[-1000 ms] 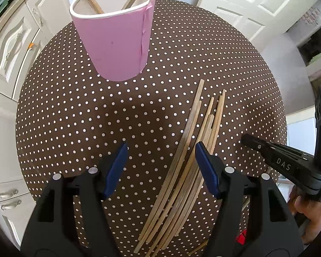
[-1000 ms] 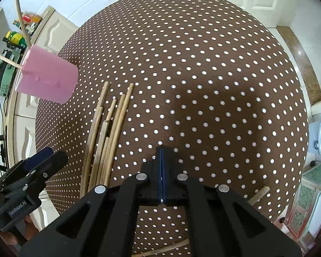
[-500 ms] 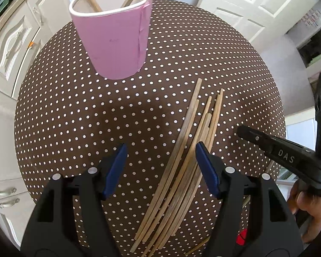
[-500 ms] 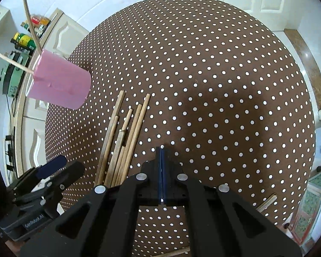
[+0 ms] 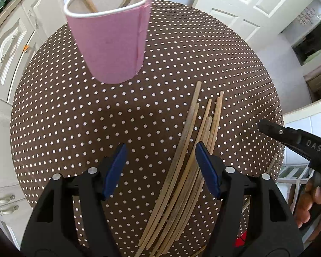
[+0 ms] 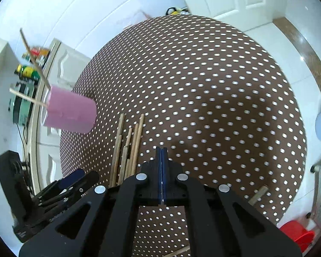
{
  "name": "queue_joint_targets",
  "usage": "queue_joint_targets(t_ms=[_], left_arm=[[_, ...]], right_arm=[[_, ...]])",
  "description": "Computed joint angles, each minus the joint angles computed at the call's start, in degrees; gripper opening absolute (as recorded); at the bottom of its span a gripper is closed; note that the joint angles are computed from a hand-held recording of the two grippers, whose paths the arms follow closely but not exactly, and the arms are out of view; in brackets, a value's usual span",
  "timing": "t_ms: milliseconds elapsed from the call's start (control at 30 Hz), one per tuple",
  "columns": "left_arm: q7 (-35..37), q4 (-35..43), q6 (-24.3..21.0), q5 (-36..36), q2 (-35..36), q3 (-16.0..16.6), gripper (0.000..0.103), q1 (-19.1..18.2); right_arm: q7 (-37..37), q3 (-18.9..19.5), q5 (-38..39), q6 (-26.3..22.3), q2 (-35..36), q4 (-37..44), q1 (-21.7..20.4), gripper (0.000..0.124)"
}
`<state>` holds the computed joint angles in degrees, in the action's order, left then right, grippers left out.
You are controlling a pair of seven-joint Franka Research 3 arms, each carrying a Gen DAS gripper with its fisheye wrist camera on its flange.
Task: Organize utensils
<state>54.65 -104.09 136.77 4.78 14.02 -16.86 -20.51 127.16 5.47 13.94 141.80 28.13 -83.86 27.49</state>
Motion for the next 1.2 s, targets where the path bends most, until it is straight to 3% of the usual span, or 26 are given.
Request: queue_joint_targets(t_ms=[300,600,667,833,1033,1200], left_arm=[[2.9,9.4,-3.4,3.0,7.3,0.1,0.065,-1.8],[3.4,17.9,-8.8,8.5,13.0,2.0,0.060,-3.9],[3.3,19.7,-10.2,9.3,13.9,2.3,0.054,-4.0],[4.5,27.4,-14.0,9.9,19.2,3.0,0.054,-5.2],[7.2,30.7,-14.4,8.9,21.7,3.1,0.054,-4.9],[7.8,32.4,-14.6,7.7,22.7,2.9,0.054,-5.0]], right_arm=[[1.4,0.3,4.4,3.9,-9.7,-13.3,-2.7,0.005],[11.5,-0.9,-1.6,1.0,-19.0,-24.7,-2.9,0.026],[14.7,-0.9,-3.7,-0.7,-19.8,-25.5,-2.9,0.029],[19.2,-0.3,-7.0,-4.1,-19.9,-25.6,-3.0,0.030],[20.6,0.4,-5.6,-2.2,-19.7,-26.9,-3.0,0.036],[21.1,0.1,-8.3,-1.5,-19.0,-26.1,-2.4,0.029]])
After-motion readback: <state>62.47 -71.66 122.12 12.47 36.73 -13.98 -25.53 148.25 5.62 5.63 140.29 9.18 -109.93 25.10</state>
